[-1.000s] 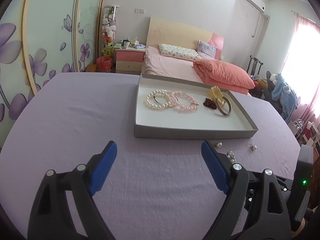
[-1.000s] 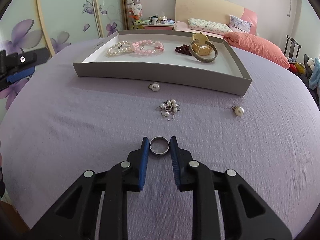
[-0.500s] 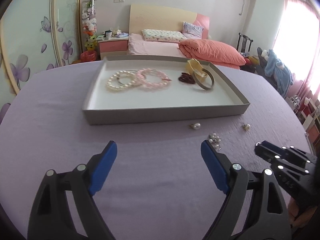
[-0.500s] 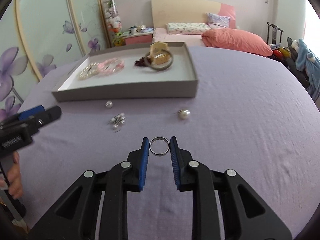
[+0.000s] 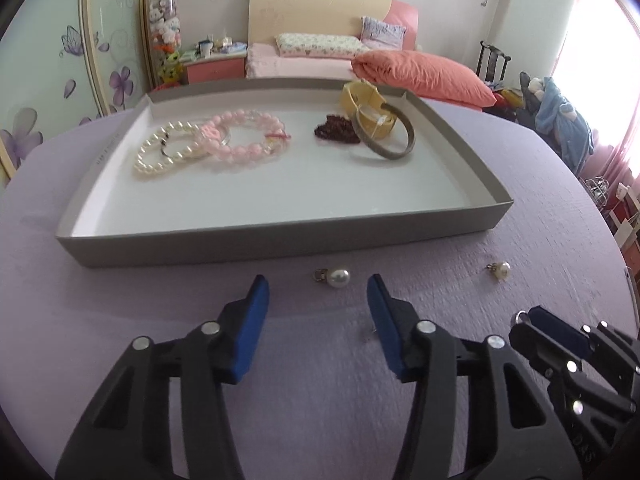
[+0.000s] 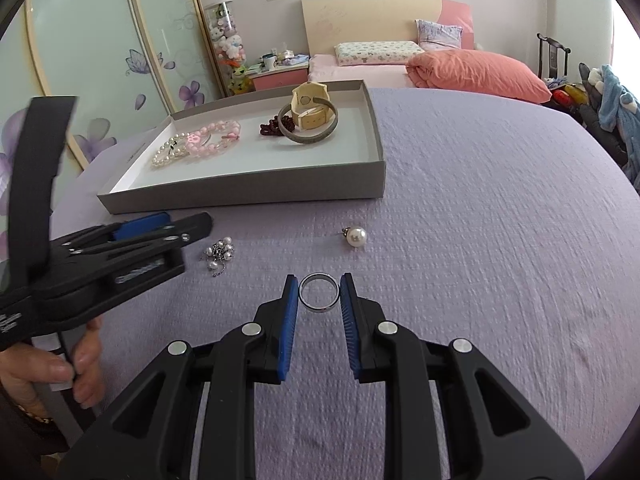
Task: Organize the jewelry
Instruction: 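Grasp a pearl stud earring with the left tool while the right tool holds the ring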
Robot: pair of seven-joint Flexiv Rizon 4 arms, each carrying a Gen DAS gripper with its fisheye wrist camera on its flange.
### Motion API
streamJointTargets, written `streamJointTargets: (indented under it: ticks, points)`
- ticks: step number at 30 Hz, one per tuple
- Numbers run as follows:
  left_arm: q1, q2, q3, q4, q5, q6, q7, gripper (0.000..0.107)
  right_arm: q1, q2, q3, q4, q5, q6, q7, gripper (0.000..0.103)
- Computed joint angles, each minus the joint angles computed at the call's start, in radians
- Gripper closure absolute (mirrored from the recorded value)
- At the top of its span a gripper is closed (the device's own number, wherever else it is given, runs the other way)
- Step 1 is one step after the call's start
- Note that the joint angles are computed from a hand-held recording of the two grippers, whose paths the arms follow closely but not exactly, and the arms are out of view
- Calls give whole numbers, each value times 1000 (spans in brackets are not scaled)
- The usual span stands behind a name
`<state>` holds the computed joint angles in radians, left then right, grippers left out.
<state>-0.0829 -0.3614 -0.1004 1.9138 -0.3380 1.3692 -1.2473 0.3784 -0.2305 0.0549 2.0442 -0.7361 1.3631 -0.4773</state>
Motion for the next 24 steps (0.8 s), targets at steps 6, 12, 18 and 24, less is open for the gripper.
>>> streamJointTargets:
  ticks: [6, 12, 18, 24]
  points:
    - [-23, -17, 16, -30, 26, -16, -25, 79, -5, -5, 5, 0, 24, 12, -15, 80]
    - [-28, -16, 21, -28, 50, -8, -47, 91, -1, -2, 4, 1, 34, 14, -21, 80]
    - [23, 23, -11, 23, -1, -6, 0, 91, 4, 10, -3, 3, 14, 28, -8, 80]
    - [89, 104, -36, 119, -123, 47, 112, 91, 12, 4, 0, -20, -6, 36, -10, 81]
